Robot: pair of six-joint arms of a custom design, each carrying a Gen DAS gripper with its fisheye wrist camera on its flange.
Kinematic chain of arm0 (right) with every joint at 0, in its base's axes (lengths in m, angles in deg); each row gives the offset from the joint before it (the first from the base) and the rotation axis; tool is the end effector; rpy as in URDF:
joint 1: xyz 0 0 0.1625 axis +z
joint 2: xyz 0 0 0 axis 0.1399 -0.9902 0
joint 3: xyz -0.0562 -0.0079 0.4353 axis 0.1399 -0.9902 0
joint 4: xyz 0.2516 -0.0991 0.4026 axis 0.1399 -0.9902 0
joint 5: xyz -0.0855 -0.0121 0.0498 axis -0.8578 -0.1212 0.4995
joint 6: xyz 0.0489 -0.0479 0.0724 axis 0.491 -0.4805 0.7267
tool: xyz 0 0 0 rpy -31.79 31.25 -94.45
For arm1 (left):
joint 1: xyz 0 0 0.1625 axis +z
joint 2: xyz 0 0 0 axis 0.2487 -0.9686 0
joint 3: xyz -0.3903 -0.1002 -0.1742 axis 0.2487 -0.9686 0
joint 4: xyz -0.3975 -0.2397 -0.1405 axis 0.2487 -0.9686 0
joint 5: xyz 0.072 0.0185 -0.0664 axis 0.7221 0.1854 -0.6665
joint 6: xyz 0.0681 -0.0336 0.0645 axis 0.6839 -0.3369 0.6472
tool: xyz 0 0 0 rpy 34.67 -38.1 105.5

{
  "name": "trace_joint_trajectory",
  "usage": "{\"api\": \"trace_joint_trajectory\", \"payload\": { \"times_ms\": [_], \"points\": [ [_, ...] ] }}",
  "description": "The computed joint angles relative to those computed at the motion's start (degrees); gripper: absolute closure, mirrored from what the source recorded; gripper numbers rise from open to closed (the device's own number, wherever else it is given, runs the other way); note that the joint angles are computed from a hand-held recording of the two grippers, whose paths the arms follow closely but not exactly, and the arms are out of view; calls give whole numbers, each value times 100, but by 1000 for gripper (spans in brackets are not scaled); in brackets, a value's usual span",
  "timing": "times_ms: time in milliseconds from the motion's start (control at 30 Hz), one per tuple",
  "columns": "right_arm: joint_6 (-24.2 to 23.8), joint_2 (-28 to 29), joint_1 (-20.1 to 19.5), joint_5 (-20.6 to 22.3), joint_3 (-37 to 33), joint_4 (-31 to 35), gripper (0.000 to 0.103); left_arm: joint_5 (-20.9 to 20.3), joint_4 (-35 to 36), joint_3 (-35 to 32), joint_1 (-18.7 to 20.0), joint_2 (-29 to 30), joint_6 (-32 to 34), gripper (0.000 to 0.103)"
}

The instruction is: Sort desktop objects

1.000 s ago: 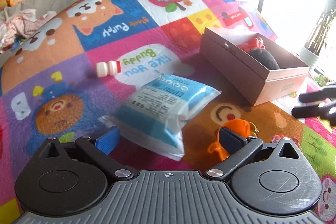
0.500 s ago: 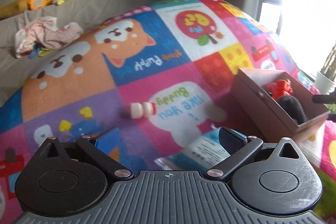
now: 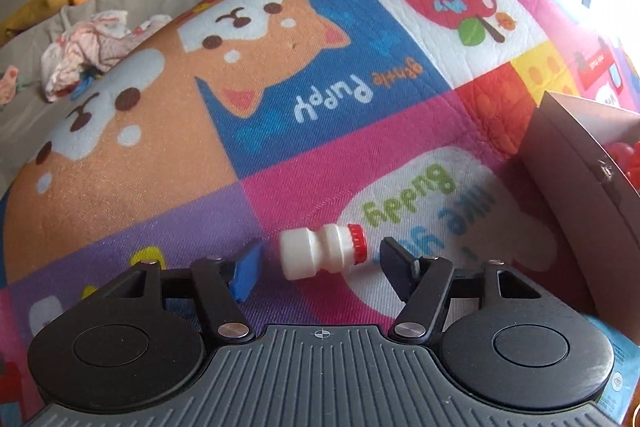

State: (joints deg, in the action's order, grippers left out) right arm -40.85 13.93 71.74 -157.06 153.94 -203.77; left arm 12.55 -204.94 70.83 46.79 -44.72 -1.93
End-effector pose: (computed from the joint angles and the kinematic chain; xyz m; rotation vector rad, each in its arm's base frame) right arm 0.0068 -0.6157 0.2780 0.3603 -2.2200 1.2657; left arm -0.2436 -0.8588 0.0094 0.7086 2.2093 -0.8935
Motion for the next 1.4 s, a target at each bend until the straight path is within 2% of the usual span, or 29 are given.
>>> {"api": "trace_joint_trajectory", "payload": {
  "times_ms": [33,100,200,300,367,433,533,600,767,833,900,1033,1233,1400],
  "points": [
    [-130,-22,23,-60,90,-84,0,12,-92,27,-15,-3,133,53],
    [-199,-80,29,-103,184,-115,0,-120,-138,238,-43,-159,162,53],
    [-40,-100,-19,-131,178,-223,0,-387,-417,863,-148,-566,222,54],
    [540,-92,-137,-231,87,-302,0,-1156,-413,1755,-295,-1242,-100,54],
    [1076,-80,-223,-355,-4,-225,0,-1638,-570,2331,-421,-1605,-63,53],
    [1547,-34,-308,-572,-85,-168,0,-1942,-672,2826,-557,-1864,15,53],
    [1861,-42,-400,-821,-88,-60,0,-2215,-643,3399,-692,-2126,39,53],
    [1744,-93,-443,-783,16,-140,0,-2202,-602,3644,-739,-2190,6,53],
    [1385,-142,-344,-1157,221,-260,0,-1840,-342,3889,-763,-2156,-265,51],
    [1267,-175,-284,-1331,338,-333,0,-1769,-459,4028,-781,-2173,-215,33],
    [1177,-206,-255,-1432,469,-442,0,-1625,-685,4146,-821,-2172,-127,20],
    [791,-338,-155,-1367,811,-383,0,-1515,-857,4370,-882,-2294,-32,11],
    [294,-512,22,-663,1037,406,0,-1475,-829,4630,-870,-2513,-90,8],
    [-500,-130,353,-886,722,632,0,-1458,-677,4749,-824,-2674,-215,7]
  ]
}}
